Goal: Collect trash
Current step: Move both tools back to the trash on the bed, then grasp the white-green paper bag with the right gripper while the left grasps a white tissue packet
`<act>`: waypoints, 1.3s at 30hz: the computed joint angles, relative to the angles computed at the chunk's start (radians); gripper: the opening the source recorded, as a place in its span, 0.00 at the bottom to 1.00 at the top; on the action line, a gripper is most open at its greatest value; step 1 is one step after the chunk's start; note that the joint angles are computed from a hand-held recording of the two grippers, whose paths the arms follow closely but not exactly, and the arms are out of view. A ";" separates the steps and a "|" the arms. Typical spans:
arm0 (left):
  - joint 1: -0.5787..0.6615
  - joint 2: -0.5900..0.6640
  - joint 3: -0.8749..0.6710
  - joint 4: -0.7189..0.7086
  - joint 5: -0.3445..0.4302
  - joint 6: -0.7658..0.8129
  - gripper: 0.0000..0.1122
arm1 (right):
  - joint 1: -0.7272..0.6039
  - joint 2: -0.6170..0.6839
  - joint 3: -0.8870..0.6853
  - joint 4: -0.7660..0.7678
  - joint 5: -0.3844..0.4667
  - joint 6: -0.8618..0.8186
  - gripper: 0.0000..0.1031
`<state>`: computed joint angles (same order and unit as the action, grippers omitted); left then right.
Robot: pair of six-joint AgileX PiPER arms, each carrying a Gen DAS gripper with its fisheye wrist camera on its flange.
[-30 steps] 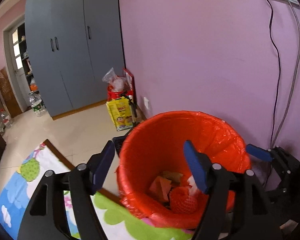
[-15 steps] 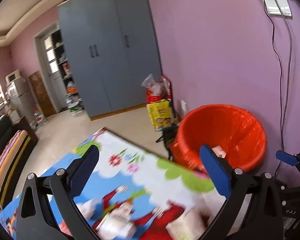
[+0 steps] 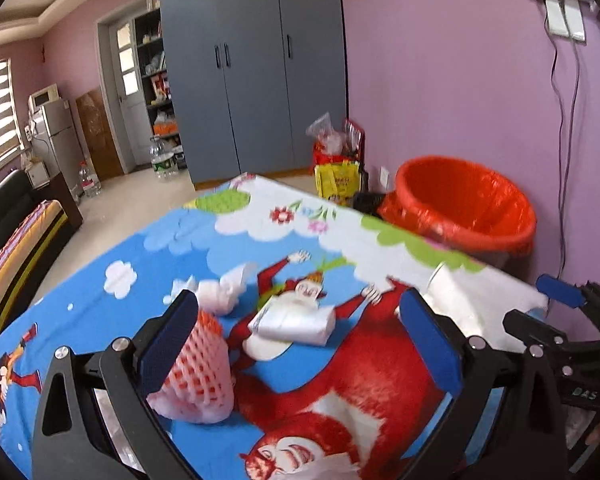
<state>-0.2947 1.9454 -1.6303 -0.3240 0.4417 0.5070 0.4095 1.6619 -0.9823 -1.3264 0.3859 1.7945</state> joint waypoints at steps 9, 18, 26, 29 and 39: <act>0.018 0.139 -0.175 -0.113 0.130 0.067 0.87 | 0.031 0.087 -0.100 0.148 0.045 -0.138 0.75; 0.054 0.206 -0.225 0.133 0.118 -0.094 0.87 | 0.009 0.203 -0.241 0.363 0.012 -0.378 0.75; 0.142 0.170 -0.198 -0.005 0.164 -0.008 0.87 | 0.007 0.289 -0.344 0.528 0.014 -0.570 0.61; 0.100 0.150 -0.184 -0.016 0.163 0.006 0.87 | -0.011 0.265 -0.297 0.539 -0.031 -0.572 0.48; -0.031 0.344 -0.498 0.254 0.343 -0.368 0.86 | -0.068 0.109 -0.073 0.081 -0.155 -0.115 0.48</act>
